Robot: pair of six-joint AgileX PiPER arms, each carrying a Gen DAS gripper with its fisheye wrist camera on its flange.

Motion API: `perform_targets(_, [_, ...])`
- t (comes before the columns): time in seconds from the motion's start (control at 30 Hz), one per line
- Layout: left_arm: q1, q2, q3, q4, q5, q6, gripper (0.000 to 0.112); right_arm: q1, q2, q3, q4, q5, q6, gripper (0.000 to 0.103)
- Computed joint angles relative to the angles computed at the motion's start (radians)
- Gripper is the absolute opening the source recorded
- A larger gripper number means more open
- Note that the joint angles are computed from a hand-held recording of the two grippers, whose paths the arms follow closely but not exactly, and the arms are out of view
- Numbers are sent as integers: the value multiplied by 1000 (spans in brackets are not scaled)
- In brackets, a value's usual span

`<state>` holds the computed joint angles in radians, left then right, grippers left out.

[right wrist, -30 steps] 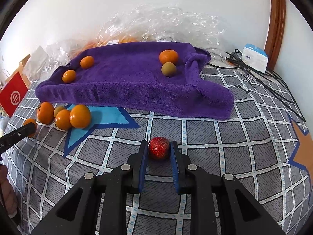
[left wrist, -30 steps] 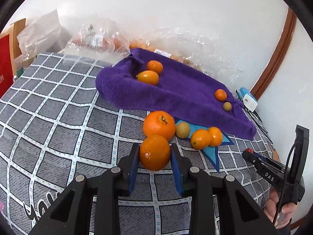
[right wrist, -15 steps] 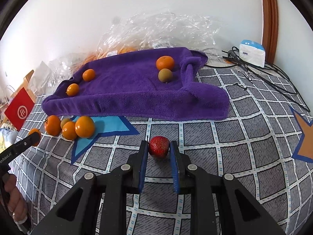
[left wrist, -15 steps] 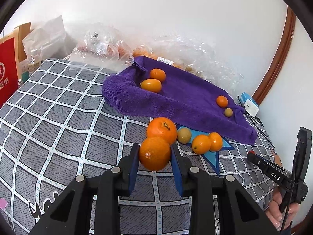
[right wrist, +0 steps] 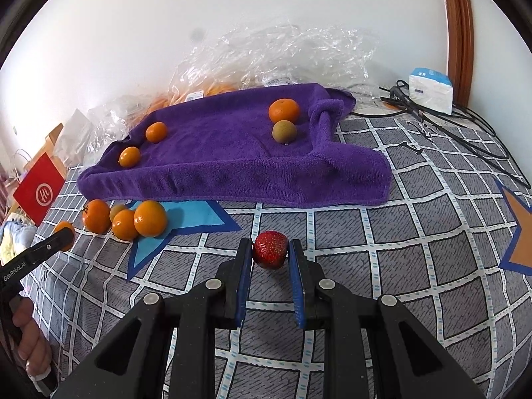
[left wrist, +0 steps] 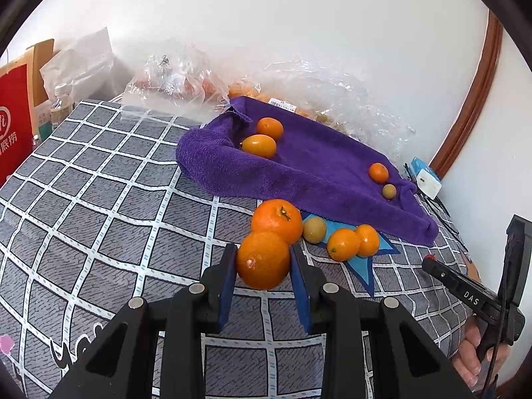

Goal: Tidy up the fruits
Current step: 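Grasp the orange on the star mat with the left tool while the right tool holds the strawberry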

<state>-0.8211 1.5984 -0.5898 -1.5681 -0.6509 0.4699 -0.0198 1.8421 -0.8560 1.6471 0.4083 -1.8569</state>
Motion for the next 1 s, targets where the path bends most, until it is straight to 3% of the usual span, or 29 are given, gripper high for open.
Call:
perform_targets(0.2, [-7,-7,10,21,-7,-11,30,-50,2,8,7,96,-21,22])
perform_targets(0.33, [-23,-11,17,27,-28,-21,30,-63,2,11,21,109,-17,22])
perform_targets(1.0, [-24,-30,40,67,-28,-68,30,-48,21,-22,-57,93,60,22])
